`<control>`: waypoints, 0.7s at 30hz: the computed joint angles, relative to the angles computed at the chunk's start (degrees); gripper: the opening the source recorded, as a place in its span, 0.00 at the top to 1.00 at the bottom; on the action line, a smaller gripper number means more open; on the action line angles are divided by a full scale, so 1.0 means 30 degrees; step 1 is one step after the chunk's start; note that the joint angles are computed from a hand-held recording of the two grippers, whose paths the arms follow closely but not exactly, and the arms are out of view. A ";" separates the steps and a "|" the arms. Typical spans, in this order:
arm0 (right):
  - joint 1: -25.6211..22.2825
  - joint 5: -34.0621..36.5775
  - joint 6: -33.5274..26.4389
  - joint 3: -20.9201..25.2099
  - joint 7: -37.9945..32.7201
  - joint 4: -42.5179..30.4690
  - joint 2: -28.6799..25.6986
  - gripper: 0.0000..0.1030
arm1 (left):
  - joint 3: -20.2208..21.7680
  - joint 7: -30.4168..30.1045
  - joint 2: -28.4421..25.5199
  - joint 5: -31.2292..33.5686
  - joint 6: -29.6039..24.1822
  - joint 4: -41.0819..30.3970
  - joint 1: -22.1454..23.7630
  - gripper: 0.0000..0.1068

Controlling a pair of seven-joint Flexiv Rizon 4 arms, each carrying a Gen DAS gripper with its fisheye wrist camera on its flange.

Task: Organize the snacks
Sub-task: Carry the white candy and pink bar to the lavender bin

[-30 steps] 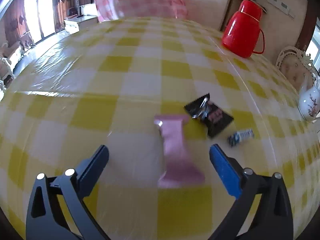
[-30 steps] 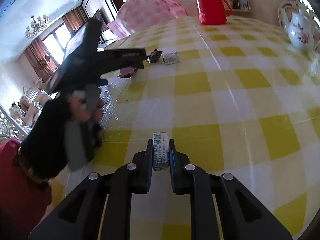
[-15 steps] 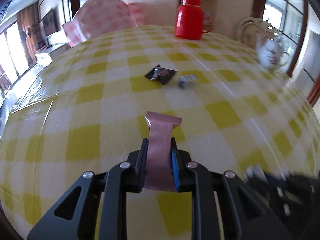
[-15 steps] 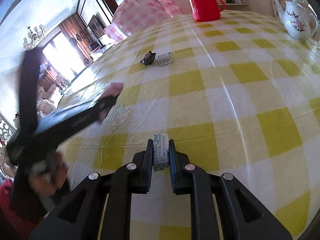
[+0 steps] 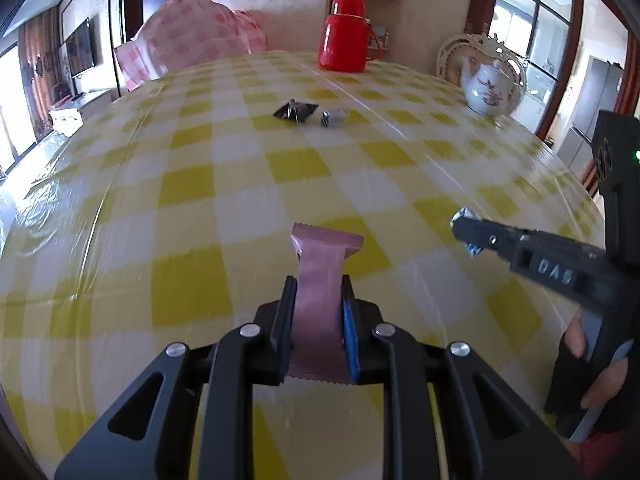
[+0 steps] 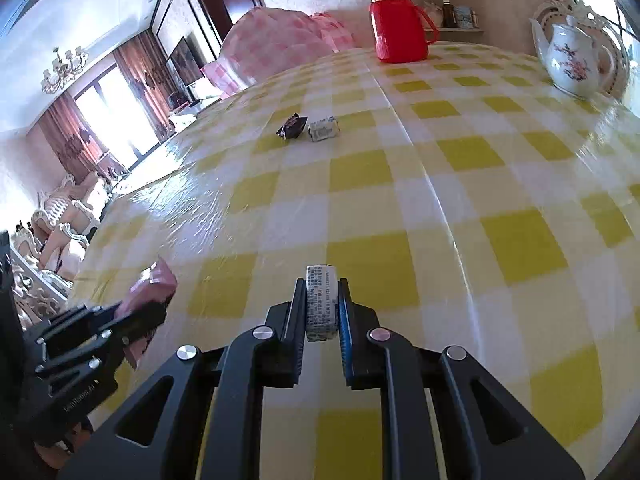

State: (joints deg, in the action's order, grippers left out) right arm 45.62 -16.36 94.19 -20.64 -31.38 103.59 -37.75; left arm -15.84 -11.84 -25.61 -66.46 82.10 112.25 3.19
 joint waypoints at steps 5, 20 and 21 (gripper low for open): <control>0.1857 0.0672 0.1024 -0.1152 0.0158 0.1508 0.0679 0.85 | 0.0380 0.1085 0.0950 -0.0451 -0.0421 0.1268 0.0059 0.80; 0.6757 0.3922 0.1936 -0.3328 -0.1784 0.2817 0.1091 0.85 | 0.3092 0.5530 0.3155 -0.5065 -0.1856 0.3257 -0.1542 0.80; 0.6891 0.3927 0.1878 -0.3358 -0.1838 0.2802 0.1084 0.85 | 0.3271 0.5856 0.3301 -0.5358 -0.1922 0.3381 -0.1627 0.80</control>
